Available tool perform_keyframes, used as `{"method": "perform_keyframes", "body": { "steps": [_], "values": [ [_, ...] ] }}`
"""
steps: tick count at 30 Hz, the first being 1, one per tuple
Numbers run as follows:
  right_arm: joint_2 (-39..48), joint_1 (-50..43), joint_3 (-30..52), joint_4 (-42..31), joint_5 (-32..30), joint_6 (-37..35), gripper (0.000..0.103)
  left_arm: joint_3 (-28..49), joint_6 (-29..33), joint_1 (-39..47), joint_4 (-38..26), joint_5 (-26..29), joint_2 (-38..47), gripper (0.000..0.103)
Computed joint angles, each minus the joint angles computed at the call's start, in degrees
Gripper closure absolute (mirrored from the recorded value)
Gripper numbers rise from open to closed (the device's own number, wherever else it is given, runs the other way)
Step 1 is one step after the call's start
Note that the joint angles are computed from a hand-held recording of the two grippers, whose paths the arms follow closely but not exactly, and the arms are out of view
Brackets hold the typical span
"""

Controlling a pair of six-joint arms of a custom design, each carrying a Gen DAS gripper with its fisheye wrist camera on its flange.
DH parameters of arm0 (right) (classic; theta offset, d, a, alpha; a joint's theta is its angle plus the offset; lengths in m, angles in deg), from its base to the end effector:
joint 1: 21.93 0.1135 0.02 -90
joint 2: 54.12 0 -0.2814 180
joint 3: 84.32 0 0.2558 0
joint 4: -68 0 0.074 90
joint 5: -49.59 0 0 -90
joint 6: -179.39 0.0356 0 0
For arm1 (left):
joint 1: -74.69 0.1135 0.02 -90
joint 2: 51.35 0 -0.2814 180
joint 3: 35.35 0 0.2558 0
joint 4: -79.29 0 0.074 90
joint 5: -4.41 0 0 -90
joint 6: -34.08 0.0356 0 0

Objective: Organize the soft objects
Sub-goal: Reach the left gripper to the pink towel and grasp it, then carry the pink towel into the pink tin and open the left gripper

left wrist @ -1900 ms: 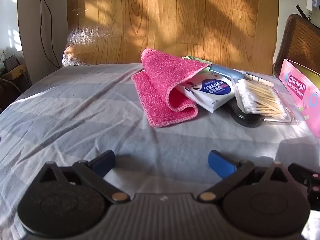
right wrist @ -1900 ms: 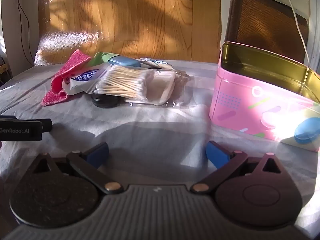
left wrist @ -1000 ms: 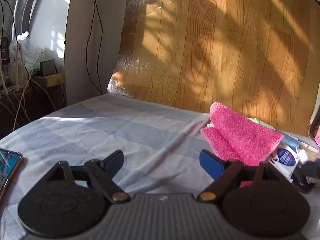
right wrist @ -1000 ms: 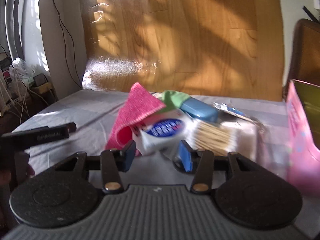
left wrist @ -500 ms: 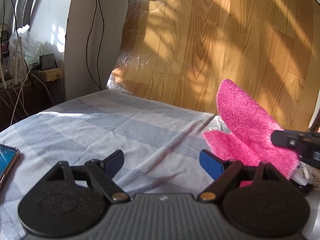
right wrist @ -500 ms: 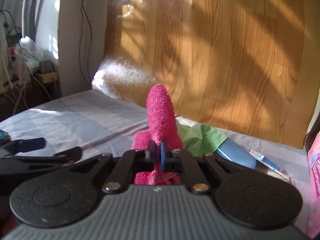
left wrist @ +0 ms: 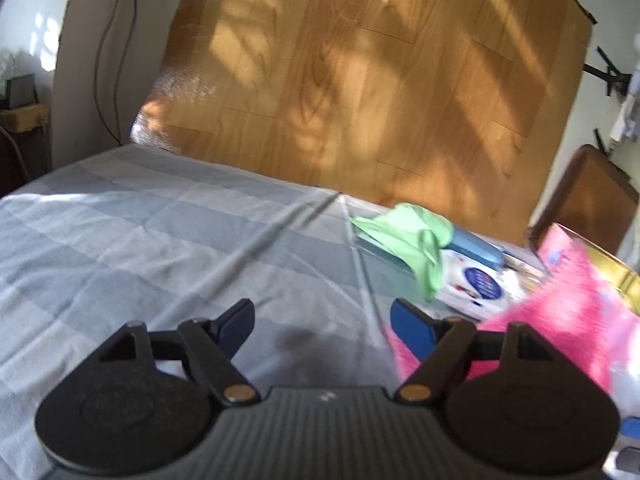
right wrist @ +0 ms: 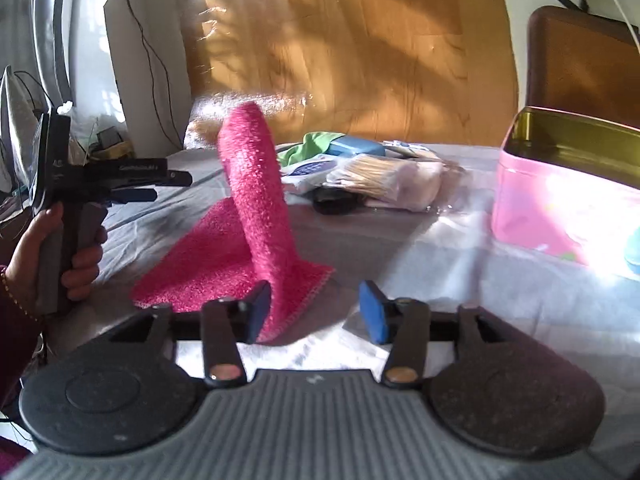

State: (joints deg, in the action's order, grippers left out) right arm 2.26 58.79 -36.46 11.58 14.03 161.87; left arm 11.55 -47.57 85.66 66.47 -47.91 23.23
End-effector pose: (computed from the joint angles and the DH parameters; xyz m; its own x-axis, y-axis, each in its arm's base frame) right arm 0.0539 0.1506 0.2241 -0.5383 0.1446 -0.8303 -0.0167 0.9831 0.1821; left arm 0.2490 0.0261 0.1996 -0.5864 0.0034 -0.8100 0.3950 0.8742 -0.2823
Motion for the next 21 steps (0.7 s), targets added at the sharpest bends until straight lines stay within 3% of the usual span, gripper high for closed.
{"method": "perform_keyframes", "body": {
  "steps": [3,6,9,12,14,15,16,17,18,19,21],
  "values": [
    [0.00,-3.76,-1.26,9.80,-2.77,-11.46,0.023,1.68,3.74,0.46,-10.84,8.64,-2.27,0.031],
    [2.11,-8.71,-1.57,16.32,-7.30,-18.72,0.021,1.91,5.45,-4.02,-17.77,7.34,-6.99,0.029],
    [4.82,-11.76,-1.56,20.25,-10.79,-22.82,0.021,2.41,6.01,-7.76,-23.23,7.17,-8.43,0.007],
    [6.81,-12.00,-2.72,23.94,-13.90,-24.15,0.024,2.27,5.28,-11.14,-25.58,7.48,-7.63,0.005],
    [8.01,-10.12,-3.10,24.40,-11.61,-22.94,0.036,1.59,3.80,-14.64,-24.51,5.48,-7.03,0.020],
    [8.62,-8.80,-2.56,22.98,-10.09,-22.63,0.058,1.53,3.48,-16.47,-24.22,4.22,-6.28,0.044],
    [8.95,-7.71,-2.10,21.42,-8.69,-21.94,0.071,-0.36,1.60,-18.57,-20.88,1.63,-8.02,0.058],
    [7.71,-7.17,-2.53,20.84,-8.12,-21.48,0.090,-0.28,2.04,-19.96,-20.98,0.91,-8.00,0.071],
    [5.80,-6.68,-3.56,20.90,-7.72,-20.76,0.091,1.17,3.18,-20.28,-23.32,3.37,-6.08,0.092],
    [4.46,-5.48,-4.00,19.77,-6.28,-19.30,0.092,2.01,2.28,-20.68,-24.41,5.28,-5.18,0.092],
    [4.85,-1.23,-2.47,13.59,0.99,-14.78,0.093,2.24,-0.71,-24.57,-22.87,3.80,-7.53,0.092]
  ]
}}
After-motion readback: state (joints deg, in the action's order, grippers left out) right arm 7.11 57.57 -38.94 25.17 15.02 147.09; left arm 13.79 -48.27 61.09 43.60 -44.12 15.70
